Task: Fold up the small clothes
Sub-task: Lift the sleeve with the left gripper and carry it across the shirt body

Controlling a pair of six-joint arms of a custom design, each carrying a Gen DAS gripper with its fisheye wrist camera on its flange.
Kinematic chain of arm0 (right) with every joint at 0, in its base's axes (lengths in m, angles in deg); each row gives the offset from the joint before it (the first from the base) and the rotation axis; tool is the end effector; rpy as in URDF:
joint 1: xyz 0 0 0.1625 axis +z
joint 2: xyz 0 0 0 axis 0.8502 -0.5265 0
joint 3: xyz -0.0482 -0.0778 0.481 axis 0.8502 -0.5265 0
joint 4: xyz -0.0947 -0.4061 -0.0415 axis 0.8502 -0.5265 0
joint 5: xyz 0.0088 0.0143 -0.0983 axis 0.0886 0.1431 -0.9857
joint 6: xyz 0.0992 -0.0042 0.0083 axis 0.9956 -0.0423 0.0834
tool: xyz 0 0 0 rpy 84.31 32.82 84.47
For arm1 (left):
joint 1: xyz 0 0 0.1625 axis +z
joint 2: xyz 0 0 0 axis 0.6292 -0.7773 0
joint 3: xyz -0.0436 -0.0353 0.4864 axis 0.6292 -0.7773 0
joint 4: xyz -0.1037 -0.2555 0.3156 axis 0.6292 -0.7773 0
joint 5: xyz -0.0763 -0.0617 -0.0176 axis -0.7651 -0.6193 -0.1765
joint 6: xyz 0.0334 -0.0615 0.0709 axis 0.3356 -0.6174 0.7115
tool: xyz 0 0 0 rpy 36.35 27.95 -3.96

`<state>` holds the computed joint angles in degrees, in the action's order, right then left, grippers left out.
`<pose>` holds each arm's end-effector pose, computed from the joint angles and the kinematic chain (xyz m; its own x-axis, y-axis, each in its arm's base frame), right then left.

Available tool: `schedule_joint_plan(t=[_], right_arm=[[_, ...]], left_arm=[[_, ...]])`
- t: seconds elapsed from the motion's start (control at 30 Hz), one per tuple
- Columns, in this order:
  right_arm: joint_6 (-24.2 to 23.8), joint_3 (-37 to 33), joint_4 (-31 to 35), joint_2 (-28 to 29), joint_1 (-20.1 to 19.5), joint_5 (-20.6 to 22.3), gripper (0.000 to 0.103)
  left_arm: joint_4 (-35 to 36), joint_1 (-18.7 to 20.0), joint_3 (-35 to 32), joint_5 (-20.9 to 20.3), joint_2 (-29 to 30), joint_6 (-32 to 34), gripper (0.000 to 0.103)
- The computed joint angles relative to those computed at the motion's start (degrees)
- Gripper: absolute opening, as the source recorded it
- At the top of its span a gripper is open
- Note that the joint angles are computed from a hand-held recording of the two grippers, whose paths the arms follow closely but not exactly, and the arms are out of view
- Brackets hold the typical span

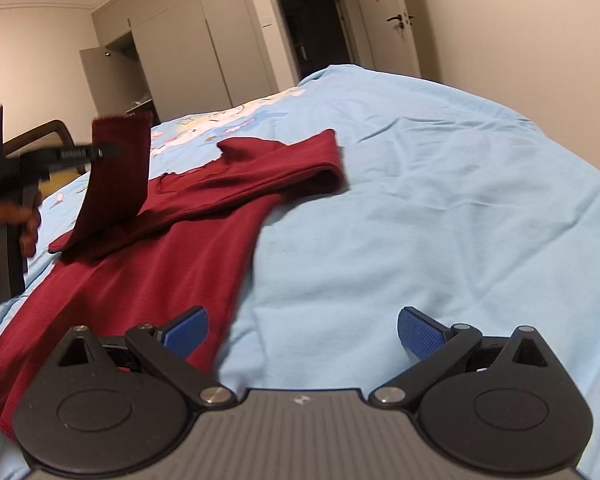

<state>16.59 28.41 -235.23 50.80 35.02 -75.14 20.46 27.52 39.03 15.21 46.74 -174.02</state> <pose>0.1415 -0.5922 0.0293 -0.8739 -0.0889 0.4778 -0.4384 0.5686 -0.6960 -0.1368 -0.7685 0.1093 -0.6393 0.2278 -0.7344 0.7589 0.3408 -0.5549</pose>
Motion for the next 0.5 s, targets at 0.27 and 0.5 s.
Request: schedule_joint_plan(t=[0.27, 0.5], right_arm=[[1.11, 0.97, -1.12, -0.16, -0.41, -0.15, 0.103], [1.36, 1.49, -1.25, -0.2, -0.34, -0.14, 0.103]], left_arm=[[0.56, -0.8, 2.06, -2.53, 0.75, -3.39, 0.004], [3.71, -0.79, 0.47, -3.18, 1.81, -7.38, 0.007]])
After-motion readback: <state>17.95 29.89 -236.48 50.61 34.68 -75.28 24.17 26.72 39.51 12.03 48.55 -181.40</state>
